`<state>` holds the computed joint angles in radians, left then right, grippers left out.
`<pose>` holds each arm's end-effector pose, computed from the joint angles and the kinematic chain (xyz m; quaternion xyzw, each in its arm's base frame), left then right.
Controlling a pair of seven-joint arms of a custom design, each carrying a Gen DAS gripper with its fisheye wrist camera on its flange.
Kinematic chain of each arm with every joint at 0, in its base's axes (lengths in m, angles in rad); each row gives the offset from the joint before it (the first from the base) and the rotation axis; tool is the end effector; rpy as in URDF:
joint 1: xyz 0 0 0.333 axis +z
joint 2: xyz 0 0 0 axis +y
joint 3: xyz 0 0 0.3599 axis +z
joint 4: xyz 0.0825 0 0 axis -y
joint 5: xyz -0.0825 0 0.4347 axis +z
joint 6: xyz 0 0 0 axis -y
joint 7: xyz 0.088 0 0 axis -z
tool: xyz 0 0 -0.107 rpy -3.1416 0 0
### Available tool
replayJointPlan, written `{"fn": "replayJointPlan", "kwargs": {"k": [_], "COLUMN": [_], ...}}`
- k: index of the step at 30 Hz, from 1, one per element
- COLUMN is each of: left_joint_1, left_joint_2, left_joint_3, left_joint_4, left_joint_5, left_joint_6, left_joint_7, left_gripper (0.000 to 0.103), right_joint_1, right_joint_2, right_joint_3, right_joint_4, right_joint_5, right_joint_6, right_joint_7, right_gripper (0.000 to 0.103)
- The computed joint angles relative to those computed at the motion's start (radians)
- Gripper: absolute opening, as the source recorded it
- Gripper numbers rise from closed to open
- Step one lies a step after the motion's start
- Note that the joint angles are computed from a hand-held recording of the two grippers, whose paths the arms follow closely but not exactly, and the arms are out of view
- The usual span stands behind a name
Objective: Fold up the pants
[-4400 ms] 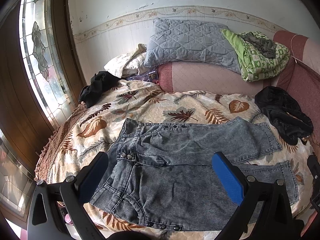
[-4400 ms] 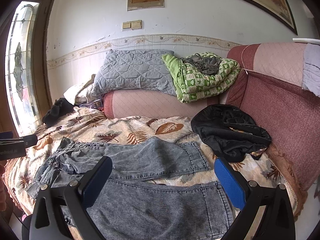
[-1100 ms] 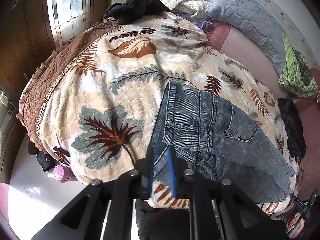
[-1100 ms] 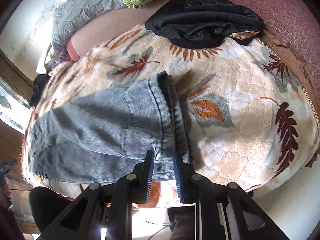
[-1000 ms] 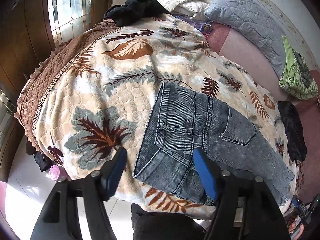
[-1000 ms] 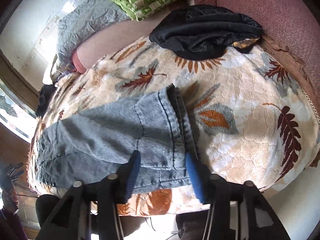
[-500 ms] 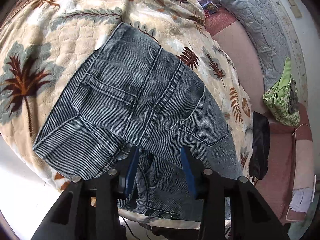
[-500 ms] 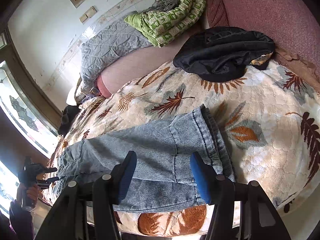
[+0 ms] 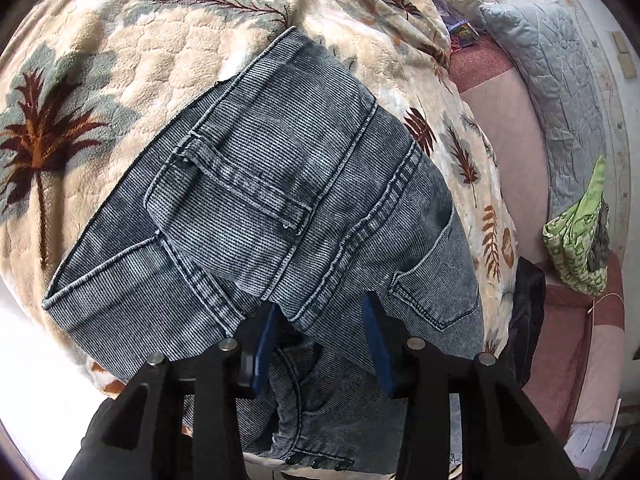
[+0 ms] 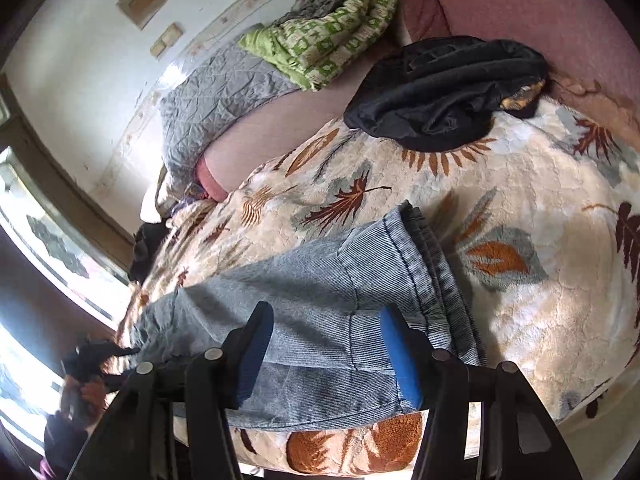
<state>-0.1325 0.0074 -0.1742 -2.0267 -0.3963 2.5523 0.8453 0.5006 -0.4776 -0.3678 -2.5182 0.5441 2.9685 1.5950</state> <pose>0.6117 -0.1879 0.5216 0.8657 -0.4068 0.2816 0.0761 0.4782 0.0105 0.5430 -0.4797 0.7471 -0.0773 0.4536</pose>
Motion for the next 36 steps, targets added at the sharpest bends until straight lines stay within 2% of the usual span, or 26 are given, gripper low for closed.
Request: {"fn": "replayJointPlan", "kwargs": {"k": [1,4,7,9,10,11,12,15,19,21,24,25,27,28,33,36], "left_joint_1": [0.000,0.001,0.002,0.002,0.001,0.000,0.000,-0.002,-0.005,-0.006,-0.007,-0.007,-0.006,-0.006,0.000,0.000], "left_joint_2": [0.003,-0.004,-0.020,-0.027,-0.028,-0.027,-0.027,-0.035,-0.048,-0.052,-0.058,-0.065,-0.080,-0.087,-0.144,-0.191], "left_joint_3": [0.000,0.002,0.002,0.001,-0.001,-0.002,-0.002,-0.003,-0.007,-0.009,-0.011,-0.010,-0.009,-0.009,-0.003,0.002], "left_joint_4": [0.001,-0.009,-0.018,-0.011,-0.003,0.004,0.007,0.005,0.006,0.008,0.009,0.004,-0.007,-0.013,-0.064,-0.101], "left_joint_5": [0.018,0.034,0.047,0.076,0.094,0.110,0.119,0.109,0.143,0.155,0.162,0.158,0.154,0.147,0.117,0.084], "left_joint_6": [0.003,0.014,0.026,0.018,0.010,0.007,0.007,0.029,0.046,0.057,0.072,0.078,0.081,0.084,0.104,0.101], "left_joint_7": [-0.009,-0.013,-0.003,-0.004,-0.004,-0.002,-0.003,0.001,0.001,0.000,-0.002,0.000,0.002,0.008,0.025,0.058], "left_gripper": [0.032,0.020,0.015,0.014,0.013,0.013,0.013,0.012,0.011,0.011,0.011,0.011,0.011,0.011,0.010,0.010], "right_joint_1": [0.042,0.168,0.250,0.317,0.358,0.371,0.354,0.312,0.239,0.224,0.195,0.180,0.159,0.139,0.011,-0.006], "right_joint_2": [-0.011,-0.059,-0.103,-0.134,-0.155,-0.157,-0.136,-0.063,0.026,0.062,0.110,0.130,0.159,0.168,0.134,0.075], "right_joint_3": [-0.048,-0.180,-0.261,-0.325,-0.363,-0.380,-0.366,-0.314,-0.242,-0.225,-0.179,-0.161,-0.136,-0.115,0.035,0.064], "right_joint_4": [-0.001,-0.008,-0.013,-0.005,0.000,0.008,0.015,0.038,0.060,0.072,0.089,0.099,0.112,0.115,0.073,0.036], "right_joint_5": [0.047,0.187,0.272,0.329,0.364,0.378,0.371,0.365,0.387,0.433,0.479,0.482,0.503,0.485,0.371,0.388], "right_joint_6": [0.001,0.013,0.017,-0.017,-0.051,-0.103,-0.148,-0.212,-0.237,-0.233,-0.177,-0.167,-0.153,-0.146,-0.028,0.019], "right_joint_7": [-0.015,-0.087,-0.140,-0.191,-0.231,-0.246,-0.232,-0.201,-0.133,-0.118,-0.116,-0.102,-0.101,-0.095,-0.058,-0.110], "right_gripper": [0.059,0.058,0.058,0.058,0.058,0.058,0.058,0.058,0.066,0.066,0.066,0.064,0.035,0.013,0.008,0.008]}}
